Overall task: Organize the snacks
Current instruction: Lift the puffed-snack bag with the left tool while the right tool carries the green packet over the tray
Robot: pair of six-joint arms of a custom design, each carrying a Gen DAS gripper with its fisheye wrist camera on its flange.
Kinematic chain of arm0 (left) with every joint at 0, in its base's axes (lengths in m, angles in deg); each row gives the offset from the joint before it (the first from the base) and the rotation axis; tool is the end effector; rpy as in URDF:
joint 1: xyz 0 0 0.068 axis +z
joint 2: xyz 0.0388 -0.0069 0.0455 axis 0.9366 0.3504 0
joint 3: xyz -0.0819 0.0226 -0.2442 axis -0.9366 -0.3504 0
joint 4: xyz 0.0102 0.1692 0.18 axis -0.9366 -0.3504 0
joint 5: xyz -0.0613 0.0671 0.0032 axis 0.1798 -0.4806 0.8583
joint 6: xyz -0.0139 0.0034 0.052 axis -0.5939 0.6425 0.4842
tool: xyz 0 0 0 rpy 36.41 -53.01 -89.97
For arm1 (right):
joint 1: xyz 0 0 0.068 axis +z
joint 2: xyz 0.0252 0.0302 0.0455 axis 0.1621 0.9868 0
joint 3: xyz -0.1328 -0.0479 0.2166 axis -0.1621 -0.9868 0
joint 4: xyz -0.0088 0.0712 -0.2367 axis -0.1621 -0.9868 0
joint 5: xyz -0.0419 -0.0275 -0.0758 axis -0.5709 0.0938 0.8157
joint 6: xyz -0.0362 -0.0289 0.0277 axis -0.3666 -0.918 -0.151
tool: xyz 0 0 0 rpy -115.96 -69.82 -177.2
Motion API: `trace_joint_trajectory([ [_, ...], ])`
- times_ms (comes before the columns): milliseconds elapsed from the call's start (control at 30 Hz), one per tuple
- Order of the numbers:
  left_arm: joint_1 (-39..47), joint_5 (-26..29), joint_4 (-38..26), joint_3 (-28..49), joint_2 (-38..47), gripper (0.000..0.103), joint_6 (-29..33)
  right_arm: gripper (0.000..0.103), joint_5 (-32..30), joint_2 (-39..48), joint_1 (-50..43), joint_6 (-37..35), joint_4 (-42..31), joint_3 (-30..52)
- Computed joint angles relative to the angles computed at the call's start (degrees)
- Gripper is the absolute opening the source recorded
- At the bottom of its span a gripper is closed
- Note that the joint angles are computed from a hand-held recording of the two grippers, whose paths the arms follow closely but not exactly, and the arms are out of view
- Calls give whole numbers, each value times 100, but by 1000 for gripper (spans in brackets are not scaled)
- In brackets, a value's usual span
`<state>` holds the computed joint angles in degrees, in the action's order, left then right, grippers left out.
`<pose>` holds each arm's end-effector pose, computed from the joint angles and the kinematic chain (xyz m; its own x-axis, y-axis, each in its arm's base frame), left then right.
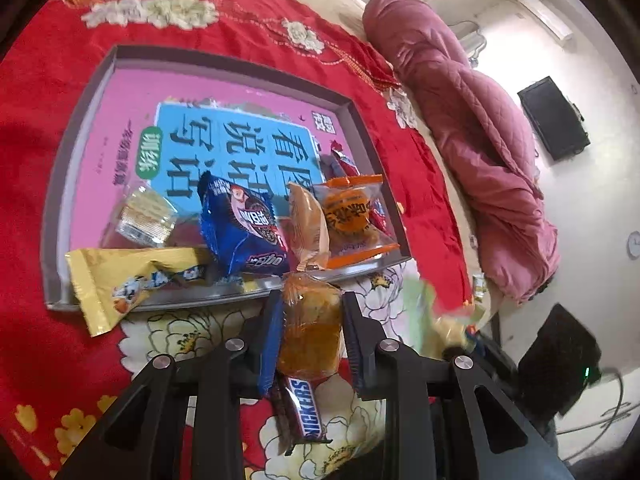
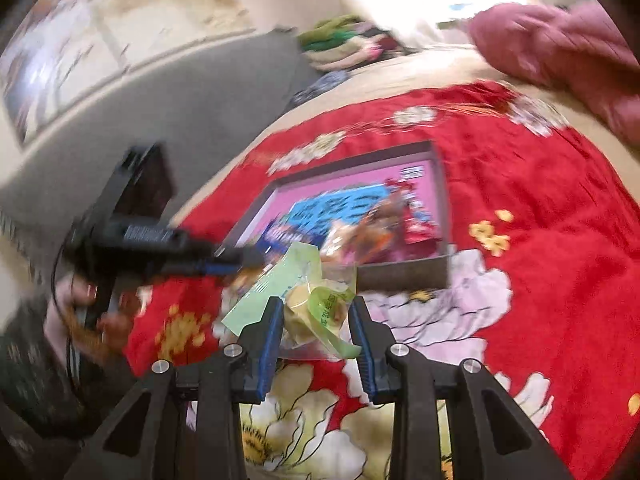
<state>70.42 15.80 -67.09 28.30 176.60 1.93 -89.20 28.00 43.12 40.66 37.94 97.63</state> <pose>0.3236 -0.0152 0.1941 -0.9401 -0.1708 -0.2950 0.0403 0.8036 -0.5938 0.2562 0.1820 0.1958 -0.7478 -0.0161 -0.6637 -0.4312 0.7719 0.4671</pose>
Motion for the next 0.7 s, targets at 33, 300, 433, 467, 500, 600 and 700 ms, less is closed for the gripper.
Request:
trace_joint_trajectory([
  [33, -22, -85, -5, -23, -98, 29, 7, 34, -42, 9, -76, 73, 60, -23],
  [300, -88, -353, -33, -20, -661, 29, -34, 34, 381, -103, -113, 151, 244, -95],
  [433, -71, -341, -4, 17, -774, 29, -159, 34, 537, -36, -46, 150, 346, -38],
  [467, -69, -332, 14, 21, -778, 29, -191, 34, 579, 2, -36, 154, 343, -3],
  [500, -52, -328, 48, 25, -785, 29, -238, 34, 566, 32, -43, 171, 351, 21],
  [600, -16, -329, 152, 38, -782, 29, -341, 34, 603, 141, -44, 204, 402, 101],
  [700, 19, -309, 272, 35, -800, 29, -453, 34, 697, 265, -5, 206, 448, 232],
])
